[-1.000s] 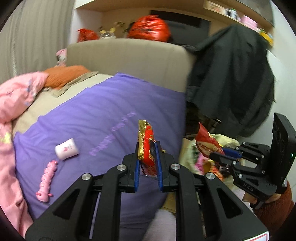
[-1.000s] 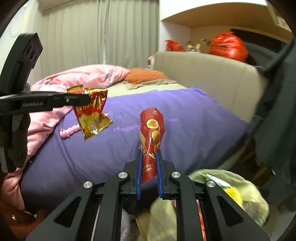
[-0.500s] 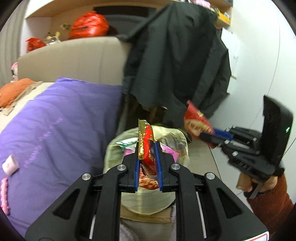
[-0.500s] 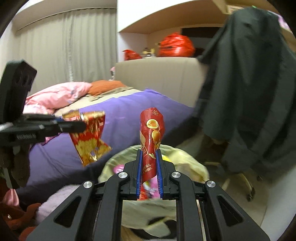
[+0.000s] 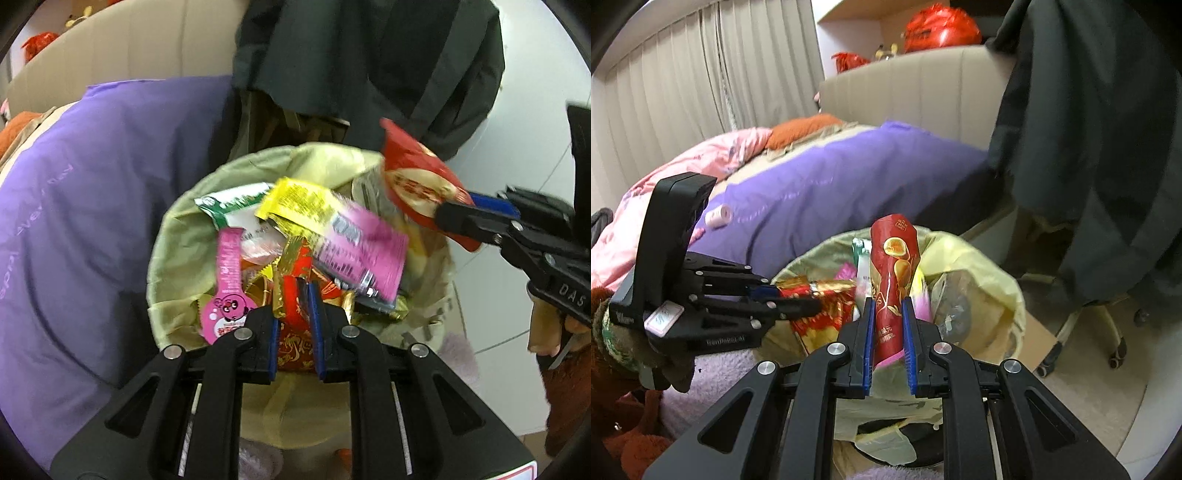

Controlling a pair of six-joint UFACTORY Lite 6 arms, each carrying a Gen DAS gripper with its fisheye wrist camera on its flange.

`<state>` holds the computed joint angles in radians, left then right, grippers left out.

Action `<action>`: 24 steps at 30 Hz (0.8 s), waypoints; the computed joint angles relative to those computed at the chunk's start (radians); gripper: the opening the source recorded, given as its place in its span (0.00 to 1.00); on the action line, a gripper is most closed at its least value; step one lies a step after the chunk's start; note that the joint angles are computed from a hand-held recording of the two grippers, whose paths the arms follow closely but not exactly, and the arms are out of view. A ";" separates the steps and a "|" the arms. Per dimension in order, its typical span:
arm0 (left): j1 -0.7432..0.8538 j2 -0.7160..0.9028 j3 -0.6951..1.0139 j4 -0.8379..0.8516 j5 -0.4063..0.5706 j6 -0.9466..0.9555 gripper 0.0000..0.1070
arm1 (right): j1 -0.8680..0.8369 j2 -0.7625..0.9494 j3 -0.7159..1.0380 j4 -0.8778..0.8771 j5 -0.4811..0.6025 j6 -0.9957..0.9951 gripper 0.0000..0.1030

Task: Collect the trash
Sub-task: 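Open both tools to drop the red wrappers into the bin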

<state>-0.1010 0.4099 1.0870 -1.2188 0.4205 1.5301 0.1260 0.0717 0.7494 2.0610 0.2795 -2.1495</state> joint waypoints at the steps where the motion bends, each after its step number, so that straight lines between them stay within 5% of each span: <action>1: -0.011 0.025 0.015 0.004 -0.010 0.008 0.13 | -0.002 0.031 0.022 -0.016 0.005 0.012 0.14; 10: -0.018 0.088 0.042 -0.007 -0.031 0.047 0.12 | 0.006 0.192 0.163 -0.206 -0.036 0.169 0.14; 24: 0.108 0.091 0.078 0.027 0.138 -0.003 0.12 | 0.082 0.217 0.188 -0.171 -0.133 0.134 0.14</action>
<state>0.0074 0.5006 1.1654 -1.1918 0.5590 1.5267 0.2080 0.2887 0.9378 1.8902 0.1465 -2.0156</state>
